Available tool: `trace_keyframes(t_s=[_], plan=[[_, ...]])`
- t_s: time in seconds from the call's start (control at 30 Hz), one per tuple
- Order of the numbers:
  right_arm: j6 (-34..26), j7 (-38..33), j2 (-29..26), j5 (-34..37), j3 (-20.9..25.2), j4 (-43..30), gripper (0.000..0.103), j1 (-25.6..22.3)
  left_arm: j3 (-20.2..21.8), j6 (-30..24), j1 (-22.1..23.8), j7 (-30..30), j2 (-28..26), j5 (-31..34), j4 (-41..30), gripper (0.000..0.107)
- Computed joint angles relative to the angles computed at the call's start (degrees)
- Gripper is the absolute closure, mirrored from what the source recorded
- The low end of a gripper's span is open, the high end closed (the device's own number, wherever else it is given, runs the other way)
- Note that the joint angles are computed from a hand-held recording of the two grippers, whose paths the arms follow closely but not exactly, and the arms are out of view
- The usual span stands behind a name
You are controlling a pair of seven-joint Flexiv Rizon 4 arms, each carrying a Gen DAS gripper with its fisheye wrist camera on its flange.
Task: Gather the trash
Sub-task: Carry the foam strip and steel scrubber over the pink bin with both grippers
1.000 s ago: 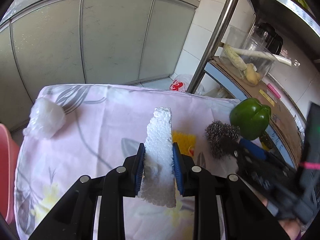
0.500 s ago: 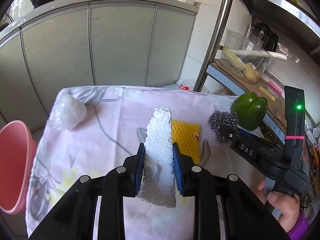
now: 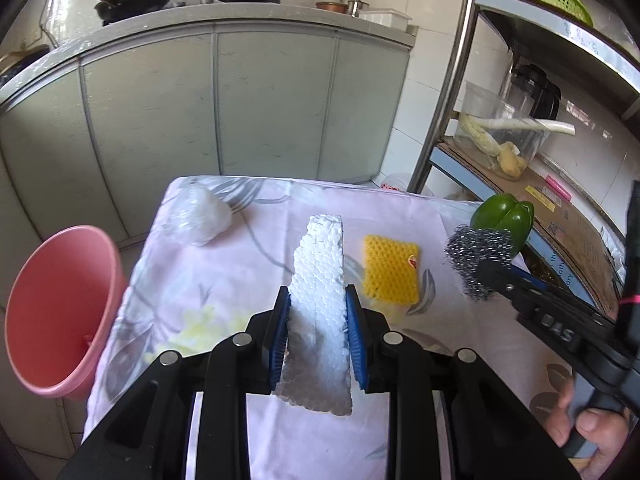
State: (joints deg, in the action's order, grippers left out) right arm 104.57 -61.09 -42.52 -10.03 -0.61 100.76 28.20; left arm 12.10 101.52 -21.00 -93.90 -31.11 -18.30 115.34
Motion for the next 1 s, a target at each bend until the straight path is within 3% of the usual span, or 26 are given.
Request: trace_keyframes(t_s=[0.37,0.6,1.0], plan=[[3.4,-4.2,4.4,-0.5,2.1,5.1,0.078,2.6,3.3,6.4,-3.0,1.3,5.1,-4.5,8.9,0.081],[4.0,-6.3,4.2,-3.9,7.3,4.7,0.078,0.8,2.3,10.5,-2.5,4.5,7.4,-10.5,13.9,0.081],[-1.0,-8.1,1.0,-11.5,15.5,-0.8,0.078,-1.5,-4.2,15.7,6.9,6.0,10.1,-14.6,20.3,0.081]])
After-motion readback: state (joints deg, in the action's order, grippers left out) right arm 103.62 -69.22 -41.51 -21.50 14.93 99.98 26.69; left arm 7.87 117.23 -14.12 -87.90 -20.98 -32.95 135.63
